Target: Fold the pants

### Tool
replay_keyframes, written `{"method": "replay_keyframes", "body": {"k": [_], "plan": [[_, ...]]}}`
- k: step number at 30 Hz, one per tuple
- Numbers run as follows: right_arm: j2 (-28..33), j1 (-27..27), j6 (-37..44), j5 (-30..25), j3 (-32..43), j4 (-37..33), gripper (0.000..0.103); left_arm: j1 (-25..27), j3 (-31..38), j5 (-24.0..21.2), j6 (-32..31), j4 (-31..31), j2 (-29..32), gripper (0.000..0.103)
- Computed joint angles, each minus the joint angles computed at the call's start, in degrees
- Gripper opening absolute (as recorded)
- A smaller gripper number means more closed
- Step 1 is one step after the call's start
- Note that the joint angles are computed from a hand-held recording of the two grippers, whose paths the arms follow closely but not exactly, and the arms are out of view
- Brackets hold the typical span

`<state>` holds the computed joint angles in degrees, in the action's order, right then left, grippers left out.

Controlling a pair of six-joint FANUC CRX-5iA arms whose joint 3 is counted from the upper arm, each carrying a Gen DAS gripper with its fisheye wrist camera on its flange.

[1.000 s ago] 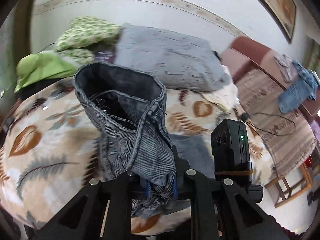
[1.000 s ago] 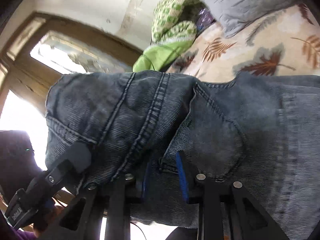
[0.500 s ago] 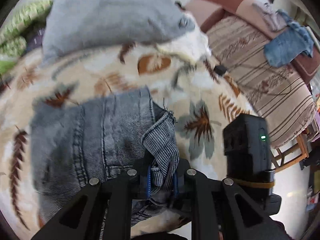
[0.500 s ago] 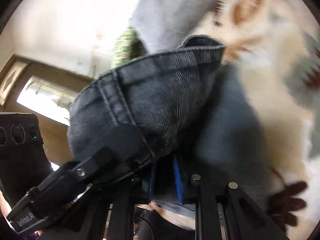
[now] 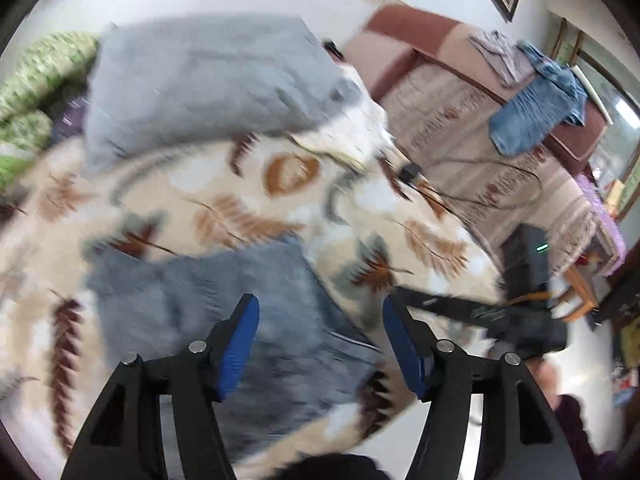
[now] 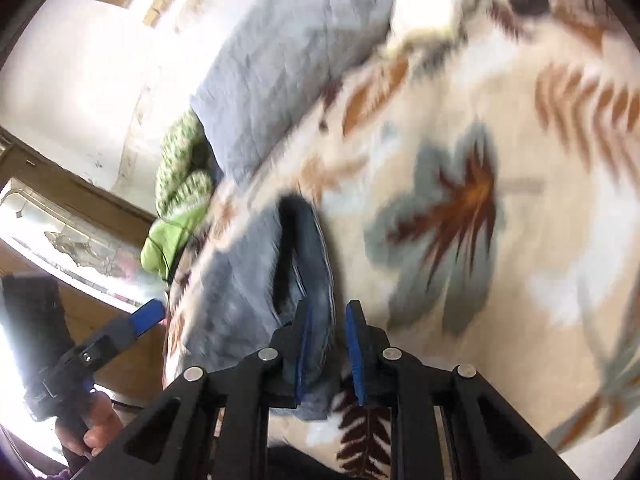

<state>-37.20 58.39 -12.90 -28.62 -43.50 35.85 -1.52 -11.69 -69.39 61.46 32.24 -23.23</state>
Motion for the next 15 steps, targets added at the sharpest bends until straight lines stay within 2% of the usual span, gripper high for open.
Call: {"method": "replay_keyframes", "body": {"k": [3,6,9,13,15], "plan": [[2.9,-1.3,7.1,1.3,4.8,-3.0,0.021,2.3,0.7,1.6,2.8,-6.3,-0.7,0.065],[10.3,-1.9,14.9,0.1,12.6,-7.3,0.021,4.2,1.3,0.9,8.0,-13.7,-0.3,0.065],[18.1,-3.1,23.4,-0.8,20.7,-14.9,0.021,4.2,0.9,0.2,9.8,-18.7,-0.3,0.065],[24.5,-3.3,29.5,-3.4,26.5,-19.1,0.021,4.6,-2.3,0.1,7.0,-18.2,-1.5,0.065],[27.8,-3.4,31.4,-6.6,29.3,-19.9,0.021,4.2,-3.5,0.5,6.7,-18.1,-1.7,0.065]]}}
